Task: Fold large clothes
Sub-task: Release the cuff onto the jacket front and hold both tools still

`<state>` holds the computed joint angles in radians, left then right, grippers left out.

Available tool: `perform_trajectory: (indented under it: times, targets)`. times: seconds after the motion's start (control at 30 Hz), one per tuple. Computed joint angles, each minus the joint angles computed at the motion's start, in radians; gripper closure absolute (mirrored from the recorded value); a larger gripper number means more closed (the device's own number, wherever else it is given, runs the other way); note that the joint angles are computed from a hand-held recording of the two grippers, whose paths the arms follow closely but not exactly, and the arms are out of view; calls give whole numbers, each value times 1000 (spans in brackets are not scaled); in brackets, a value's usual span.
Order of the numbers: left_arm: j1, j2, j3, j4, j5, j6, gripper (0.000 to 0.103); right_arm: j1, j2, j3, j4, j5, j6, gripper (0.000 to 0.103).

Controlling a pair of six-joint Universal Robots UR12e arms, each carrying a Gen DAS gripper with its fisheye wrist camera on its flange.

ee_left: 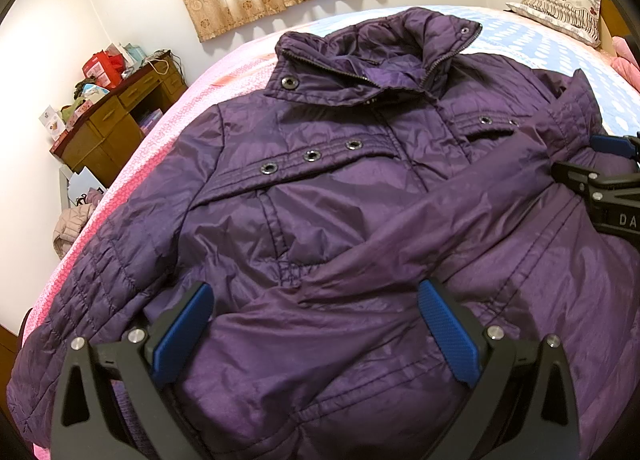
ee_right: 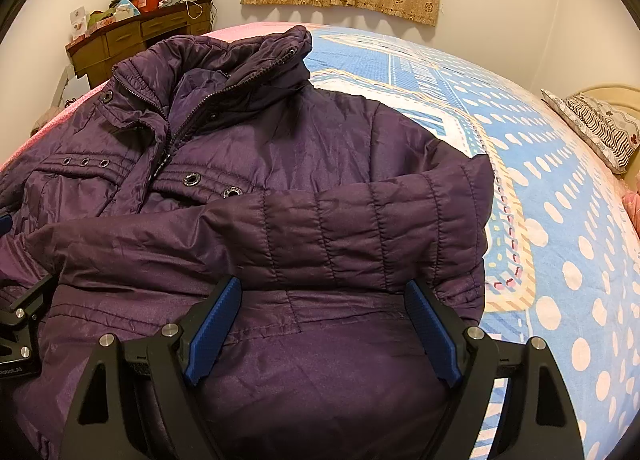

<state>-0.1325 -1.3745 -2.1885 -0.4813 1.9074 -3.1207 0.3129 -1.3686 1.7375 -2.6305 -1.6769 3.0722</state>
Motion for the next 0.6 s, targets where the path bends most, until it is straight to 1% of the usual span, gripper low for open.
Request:
perform_trajectory:
  times: [0.27, 0.53, 0.6]
  targets:
    - [0, 0, -1, 2, 3, 1, 0, -2, 1, 0, 0, 1, -1, 19]
    - [-3, 0, -2, 10, 10, 1, 0, 2, 2, -5, 5, -13, -1, 19]
    - [4, 13, 0, -9, -12, 12, 0, 1, -14, -4, 19, -8, -13, 18]
